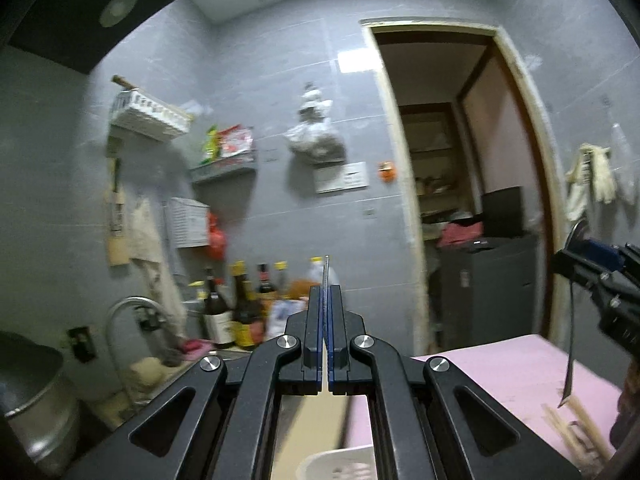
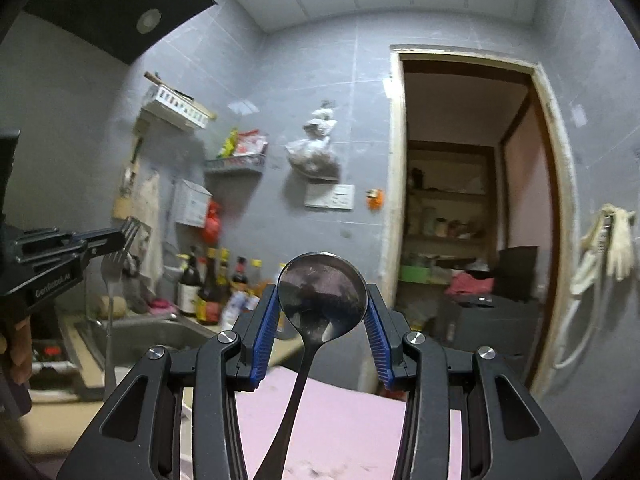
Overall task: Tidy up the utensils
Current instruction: 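Lift the fork with the left tool while the right tool carries the spoon toward the basket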
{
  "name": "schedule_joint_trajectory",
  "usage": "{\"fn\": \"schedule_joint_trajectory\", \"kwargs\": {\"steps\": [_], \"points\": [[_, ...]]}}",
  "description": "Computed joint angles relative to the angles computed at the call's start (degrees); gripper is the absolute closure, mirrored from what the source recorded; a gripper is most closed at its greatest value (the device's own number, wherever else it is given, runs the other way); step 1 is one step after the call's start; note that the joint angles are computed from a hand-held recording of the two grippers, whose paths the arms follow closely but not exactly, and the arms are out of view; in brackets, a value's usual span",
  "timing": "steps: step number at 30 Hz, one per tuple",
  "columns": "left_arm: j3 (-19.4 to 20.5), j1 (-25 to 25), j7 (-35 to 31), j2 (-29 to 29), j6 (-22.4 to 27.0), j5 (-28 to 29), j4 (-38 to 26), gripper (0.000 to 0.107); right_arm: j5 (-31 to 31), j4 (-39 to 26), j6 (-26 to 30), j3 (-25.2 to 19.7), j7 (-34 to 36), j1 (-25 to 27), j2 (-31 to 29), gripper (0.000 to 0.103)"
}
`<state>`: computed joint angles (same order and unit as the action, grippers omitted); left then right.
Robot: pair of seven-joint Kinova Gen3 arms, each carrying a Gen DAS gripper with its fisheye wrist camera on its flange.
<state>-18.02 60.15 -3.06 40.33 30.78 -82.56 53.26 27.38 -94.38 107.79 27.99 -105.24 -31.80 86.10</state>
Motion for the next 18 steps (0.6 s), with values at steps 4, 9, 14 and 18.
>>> {"fn": "schedule_joint_trajectory", "kwargs": {"steps": [4,9,14,18], "points": [[-0.7,-0.5,1.4,1.7,4.1,1.4,-1.4,0.107,-3.4,2.8,-4.9,-3.8,-2.9,-0.6,0.5,0.064],[-1.1,-1.3,-1.0,4.8,7.2,3.6,-4.5,0.107,-5.4,5.4,-8.5,-4.7,-3.6,-1.0,1.6,0.064],[-1.9,-1.8,-4.1,7.5,6.4,5.2,-6.1,0.107,-7.0,6.2,-9.7,-5.8,-3.0,-1.2,3.8,0.064],[-2.2,-2.3,-5.0,8.1,4.4,7.7,-5.8,0.107,-7.6,6.3,-8.5,-6.3,-2.4,-1.4,5.2,0.064]]}}
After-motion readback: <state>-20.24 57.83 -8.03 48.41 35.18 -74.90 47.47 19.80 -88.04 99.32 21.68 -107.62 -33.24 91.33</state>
